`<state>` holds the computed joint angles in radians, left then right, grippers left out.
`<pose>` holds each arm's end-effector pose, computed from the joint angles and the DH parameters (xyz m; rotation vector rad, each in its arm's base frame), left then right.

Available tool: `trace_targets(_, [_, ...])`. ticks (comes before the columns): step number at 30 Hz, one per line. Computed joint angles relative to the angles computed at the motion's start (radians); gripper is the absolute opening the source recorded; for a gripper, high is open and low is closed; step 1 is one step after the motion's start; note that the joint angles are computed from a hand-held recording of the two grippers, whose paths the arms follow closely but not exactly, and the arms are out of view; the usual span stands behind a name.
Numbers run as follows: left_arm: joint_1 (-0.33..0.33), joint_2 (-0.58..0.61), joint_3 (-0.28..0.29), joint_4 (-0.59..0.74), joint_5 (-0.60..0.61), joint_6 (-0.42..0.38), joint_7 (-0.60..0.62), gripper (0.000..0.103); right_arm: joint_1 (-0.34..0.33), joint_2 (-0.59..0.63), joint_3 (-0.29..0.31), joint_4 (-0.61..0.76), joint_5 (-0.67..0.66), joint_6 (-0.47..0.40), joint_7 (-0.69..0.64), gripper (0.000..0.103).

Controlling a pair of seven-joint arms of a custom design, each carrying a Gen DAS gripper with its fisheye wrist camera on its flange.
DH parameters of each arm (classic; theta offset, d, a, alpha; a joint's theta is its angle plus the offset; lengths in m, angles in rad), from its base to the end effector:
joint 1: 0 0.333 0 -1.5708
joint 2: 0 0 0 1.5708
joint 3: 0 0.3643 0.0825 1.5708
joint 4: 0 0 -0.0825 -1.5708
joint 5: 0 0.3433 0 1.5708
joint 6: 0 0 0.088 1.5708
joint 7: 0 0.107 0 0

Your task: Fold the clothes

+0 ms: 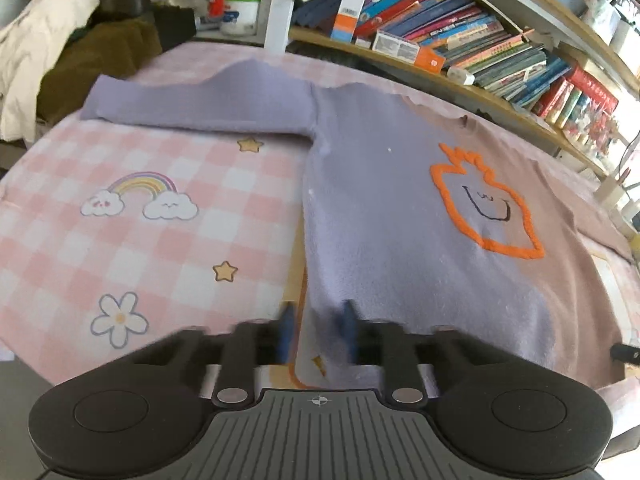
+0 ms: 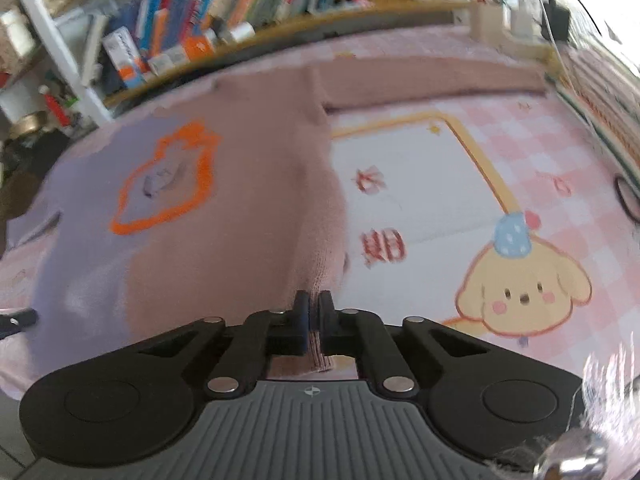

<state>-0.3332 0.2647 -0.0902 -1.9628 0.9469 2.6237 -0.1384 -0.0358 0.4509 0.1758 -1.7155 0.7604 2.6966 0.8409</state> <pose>0.5535 -0.2653 0.4473 -2.2559 1.2705 -0.6950 0.6864 0.0526 0.4473 -1.8798 1.5059 -0.2071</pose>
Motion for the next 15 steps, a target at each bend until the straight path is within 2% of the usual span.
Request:
trace_targets(1, [-0.001, -0.002, 0.002, 0.001, 0.005, -0.002, -0.003, 0.006, -0.035, -0.021, 0.041, -0.010, 0.082, 0.005, -0.061, 0.004])
trace_targets(2, [-0.003, -0.004, 0.003, 0.003, 0.013, -0.005, -0.007, 0.006, -0.081, -0.050, 0.097, -0.026, 0.210, 0.012, -0.187, 0.004])
trace_targets(3, [-0.003, -0.005, 0.005, 0.004, 0.021, -0.005, -0.010, 0.006, -0.104, -0.077, 0.120, -0.031, 0.278, 0.000, -0.251, 0.004])
trace_targets(4, [-0.002, -0.006, 0.006, 0.005, 0.029, -0.004, -0.012, 0.007, -0.092, -0.085, 0.111, -0.045, 0.276, 0.008, -0.270, 0.004])
trace_targets(6, [0.004, -0.002, 0.003, 0.008, 0.025, -0.004, -0.006, 0.007, -0.027, -0.098, 0.043, -0.057, 0.150, 0.003, -0.183, 0.004])
trace_targets(7, [0.006, 0.001, 0.002, 0.010, 0.020, -0.007, 0.002, 0.009, 0.027, -0.084, -0.024, -0.054, 0.045, -0.017, -0.079, 0.006])
trace_targets(8, [0.007, 0.004, 0.001, 0.013, 0.015, -0.009, 0.009, 0.015, 0.071, -0.068, -0.080, -0.047, -0.064, -0.045, 0.026, 0.013])
trace_targets(9, [0.009, 0.003, -0.002, 0.013, 0.003, -0.012, 0.024, 0.016, 0.099, -0.050, -0.118, -0.036, -0.157, -0.074, 0.115, 0.019])
trace_targets(10, [0.011, 0.002, -0.005, 0.012, -0.010, -0.016, 0.042, 0.019, 0.097, -0.047, -0.121, -0.041, -0.179, -0.069, 0.146, 0.030])
trace_targets(11, [0.009, -0.001, -0.006, 0.009, -0.014, -0.020, 0.047, 0.024, 0.073, -0.048, -0.097, -0.050, -0.148, -0.052, 0.129, 0.032])
trace_targets(13, [0.007, -0.006, -0.004, -0.002, -0.014, -0.019, 0.041, 0.031, 0.045, -0.044, -0.069, -0.055, -0.118, -0.029, 0.114, 0.032])
trace_targets(15, [0.005, -0.009, -0.002, -0.012, -0.008, -0.014, 0.024, 0.030, 0.040, -0.034, -0.061, -0.049, -0.119, -0.007, 0.112, 0.031])
